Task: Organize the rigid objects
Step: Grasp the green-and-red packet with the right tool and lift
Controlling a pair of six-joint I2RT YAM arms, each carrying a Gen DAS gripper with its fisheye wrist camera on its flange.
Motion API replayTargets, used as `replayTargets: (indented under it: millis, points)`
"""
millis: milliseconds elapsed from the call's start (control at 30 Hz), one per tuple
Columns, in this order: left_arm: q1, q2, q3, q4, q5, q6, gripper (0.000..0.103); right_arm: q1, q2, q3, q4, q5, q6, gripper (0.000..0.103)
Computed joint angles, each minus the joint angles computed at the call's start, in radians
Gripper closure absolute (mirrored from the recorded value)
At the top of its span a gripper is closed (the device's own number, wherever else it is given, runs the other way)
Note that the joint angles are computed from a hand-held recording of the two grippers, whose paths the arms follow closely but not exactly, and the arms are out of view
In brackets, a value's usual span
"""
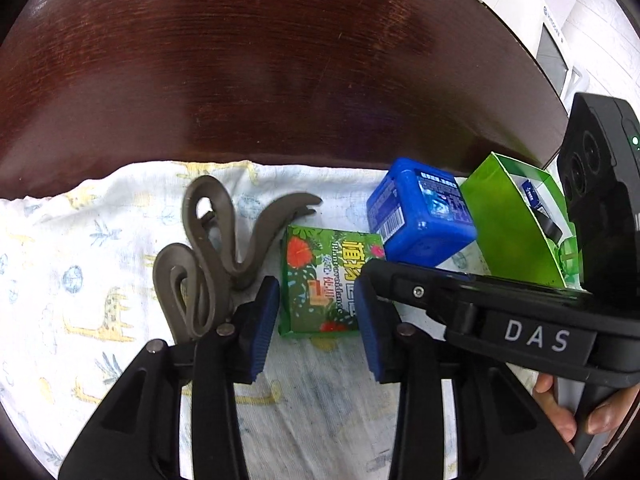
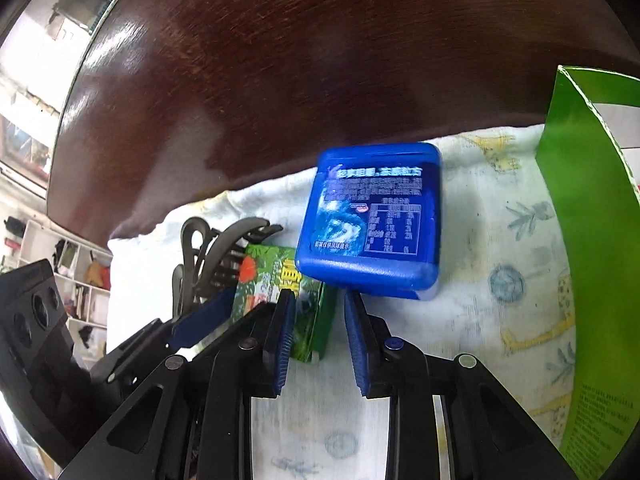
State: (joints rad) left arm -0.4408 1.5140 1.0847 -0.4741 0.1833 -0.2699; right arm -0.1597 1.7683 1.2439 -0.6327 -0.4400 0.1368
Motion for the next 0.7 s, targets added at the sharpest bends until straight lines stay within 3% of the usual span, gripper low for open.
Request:
replayTargets:
  millis: [67,133,200,267,333,400,700]
  points:
    - [0.009,-0.001,0.013,-0.036,0.016,0.006,0.067,-0.004,-0.007,0.0,-0.012,-0.002,-0.021,0.08]
    - [0.008,-0.01,0.021,-0.073,0.0,0.018,0.061,-0.004,-0.013,0.003,-0.028,-0.001,-0.029,0.08]
    - [0.009,-0.015,0.021,-0.085,-0.015,0.019,0.048,-0.01,-0.008,0.009,-0.047,-0.02,-0.036,0.08]
    - [0.016,0.005,0.023,-0.068,0.003,-0.01,0.046,-0.015,-0.003,0.011,-0.052,-0.031,-0.028,0.08]
    - [0.028,0.008,0.008,-0.029,0.027,-0.003,0.051,-0.011,-0.002,0.011,-0.041,-0.018,-0.01,0.08]
    - [0.033,-0.001,-0.002,-0.011,0.066,0.012,0.07,-0.003,-0.004,0.011,-0.02,0.004,0.007,0.08]
    - [-0.058,-0.098,-0.03,-0.054,-0.064,-0.007,0.07,-0.005,-0.042,0.009,-0.059,0.022,-0.036,0.08]
